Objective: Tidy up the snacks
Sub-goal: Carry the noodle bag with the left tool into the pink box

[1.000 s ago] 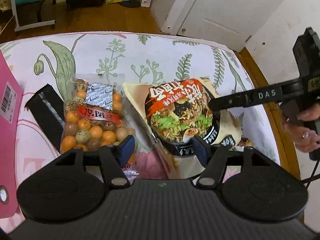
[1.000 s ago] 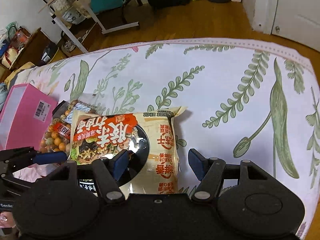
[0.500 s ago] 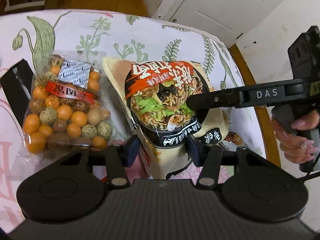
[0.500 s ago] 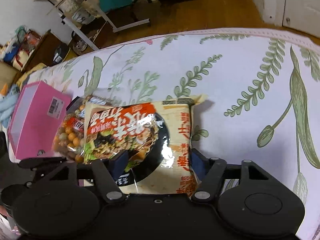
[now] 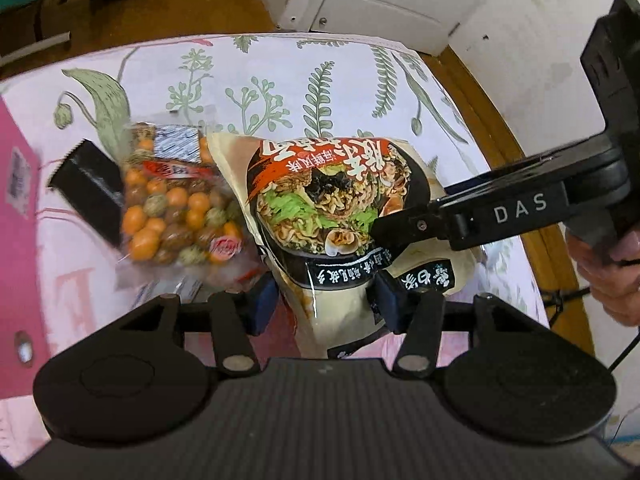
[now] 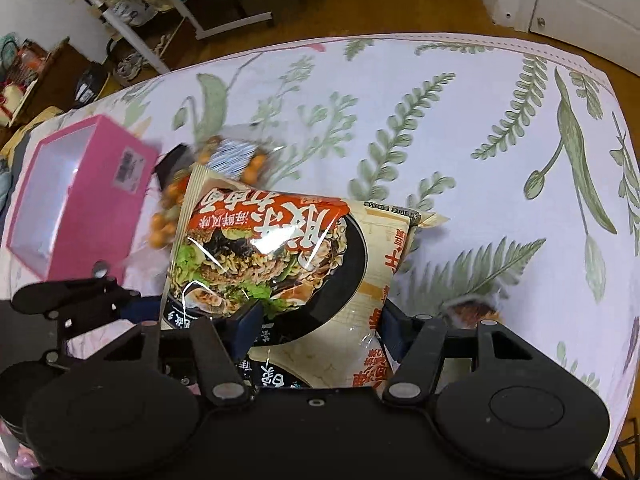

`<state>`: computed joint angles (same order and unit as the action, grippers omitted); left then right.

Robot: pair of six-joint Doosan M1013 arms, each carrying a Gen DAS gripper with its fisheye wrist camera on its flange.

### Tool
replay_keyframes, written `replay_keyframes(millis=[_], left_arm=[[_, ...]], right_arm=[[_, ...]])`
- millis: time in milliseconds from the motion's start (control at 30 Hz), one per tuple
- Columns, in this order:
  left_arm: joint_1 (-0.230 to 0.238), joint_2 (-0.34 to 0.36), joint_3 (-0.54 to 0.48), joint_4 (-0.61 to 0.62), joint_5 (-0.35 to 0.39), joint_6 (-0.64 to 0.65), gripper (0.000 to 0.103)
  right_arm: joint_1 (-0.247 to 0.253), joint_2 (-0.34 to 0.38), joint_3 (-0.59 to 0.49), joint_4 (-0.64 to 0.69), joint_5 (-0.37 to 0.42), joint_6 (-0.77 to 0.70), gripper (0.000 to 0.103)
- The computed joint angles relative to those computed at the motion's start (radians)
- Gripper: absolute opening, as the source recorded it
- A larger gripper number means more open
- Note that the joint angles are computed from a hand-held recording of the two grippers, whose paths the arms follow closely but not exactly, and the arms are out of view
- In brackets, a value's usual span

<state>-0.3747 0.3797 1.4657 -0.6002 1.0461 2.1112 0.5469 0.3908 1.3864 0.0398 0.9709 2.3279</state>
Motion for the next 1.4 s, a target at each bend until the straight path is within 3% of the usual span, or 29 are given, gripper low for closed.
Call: replay_keyframes(millis=[333,700,867,1100,1400], left_arm=[[0.046,-0.102,0.048,0.097,0.068,-0.022,0.052],[0.167,-0.171,0.072,0.100,0.088,0.032,0.052],[0.242,-0.139,0.013,0.086,0.130,0.069,0.052],[0.316,-0.079,-0.080,0.121,0.149,0.048,0.052],[0.359,-0.022,-0.112,0.157,0.032,0.065,0.053]], right_arm=[[0.081,0.024,-0.099,0.012,0.089,-0.043,0.067],[0.151,0.093,-0.266,0.011,0.114,-0.150,0.064],[0.157,0.167,-0.401,0.021,0.161,-0.242,0.049],[0.150,0.275,-0.577,0.066,0.134,-0.299,0.040],[0.137,0.435,-0.790,0.113,0.145,-0.262,0.041]])
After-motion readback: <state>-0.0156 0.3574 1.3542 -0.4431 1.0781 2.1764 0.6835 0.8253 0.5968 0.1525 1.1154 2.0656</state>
